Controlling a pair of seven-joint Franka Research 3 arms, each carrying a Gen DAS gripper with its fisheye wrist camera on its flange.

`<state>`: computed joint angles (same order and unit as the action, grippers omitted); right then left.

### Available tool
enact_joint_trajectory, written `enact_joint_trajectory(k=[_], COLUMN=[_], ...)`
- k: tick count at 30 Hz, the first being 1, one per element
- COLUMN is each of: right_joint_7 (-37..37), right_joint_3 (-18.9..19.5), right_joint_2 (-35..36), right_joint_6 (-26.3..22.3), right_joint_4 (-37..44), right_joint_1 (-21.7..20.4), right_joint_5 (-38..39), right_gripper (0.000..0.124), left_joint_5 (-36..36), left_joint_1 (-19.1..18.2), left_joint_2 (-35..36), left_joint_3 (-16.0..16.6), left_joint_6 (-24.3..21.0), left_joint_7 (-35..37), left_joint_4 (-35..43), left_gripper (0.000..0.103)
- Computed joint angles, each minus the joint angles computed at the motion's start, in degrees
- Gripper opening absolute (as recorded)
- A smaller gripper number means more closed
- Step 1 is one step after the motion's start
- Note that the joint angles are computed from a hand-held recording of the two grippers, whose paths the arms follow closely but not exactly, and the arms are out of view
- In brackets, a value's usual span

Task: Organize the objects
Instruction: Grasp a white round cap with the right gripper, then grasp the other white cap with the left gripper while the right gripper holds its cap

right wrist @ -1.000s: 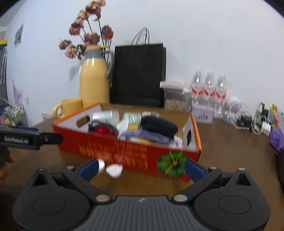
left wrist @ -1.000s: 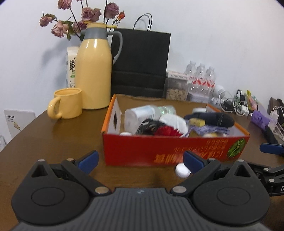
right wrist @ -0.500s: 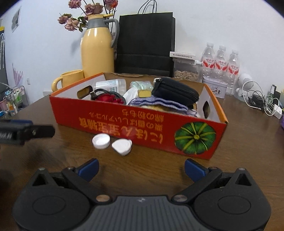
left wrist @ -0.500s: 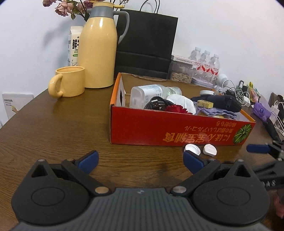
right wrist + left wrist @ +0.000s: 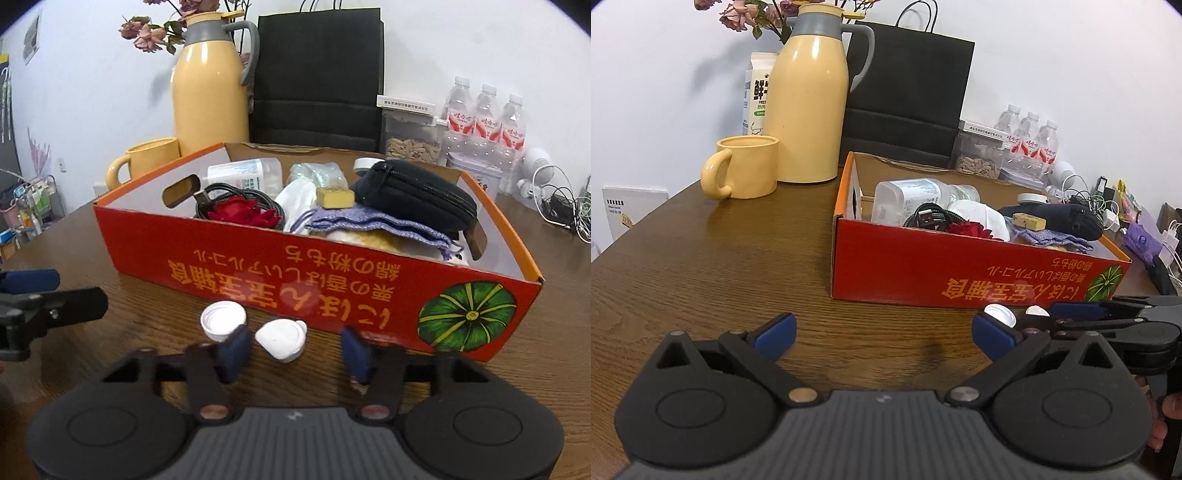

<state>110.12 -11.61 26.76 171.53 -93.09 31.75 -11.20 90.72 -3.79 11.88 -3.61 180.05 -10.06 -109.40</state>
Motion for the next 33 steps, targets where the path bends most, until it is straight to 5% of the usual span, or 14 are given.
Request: enact_joint_trajectory(k=[2, 11, 22, 33], right_joint_7=[-0.63, -2.38, -3.23, -9.02], right_joint_3=[0.59, 0.72, -5.76, -11.9], right_joint_2=[-0.22, -0.65, -2.91, -6.53], right_joint_6=[1.13, 2.93, 11.14, 17.68], right_joint_4=[-0.65, -1.8, -7.54, -14.7], right_joint_1=[-0.47, -0.45, 5.03, 9.67], right_joint_5=[0.51, 2.73, 6.15, 13.88], right_gripper=[0.027, 0.027, 0.027, 0.027], left_joint_5=[0.03, -0.27, -3.48, -25.19], left_joint_1=[0.01, 0.09, -1.23, -5.24], left_joint_2=[0.01, 0.17, 0.41, 4.89], left_joint_3=[0.0, -0.12, 0.54, -1.26], left_joint_6=[0.16, 0.1, -0.36, -4.0], left_joint_7=[-0.05, -0.22, 2.97, 26.06], left_joint_4=[0.0, 0.0, 0.26, 3.44], left_gripper=[0.103, 0.103, 0.103, 0.103])
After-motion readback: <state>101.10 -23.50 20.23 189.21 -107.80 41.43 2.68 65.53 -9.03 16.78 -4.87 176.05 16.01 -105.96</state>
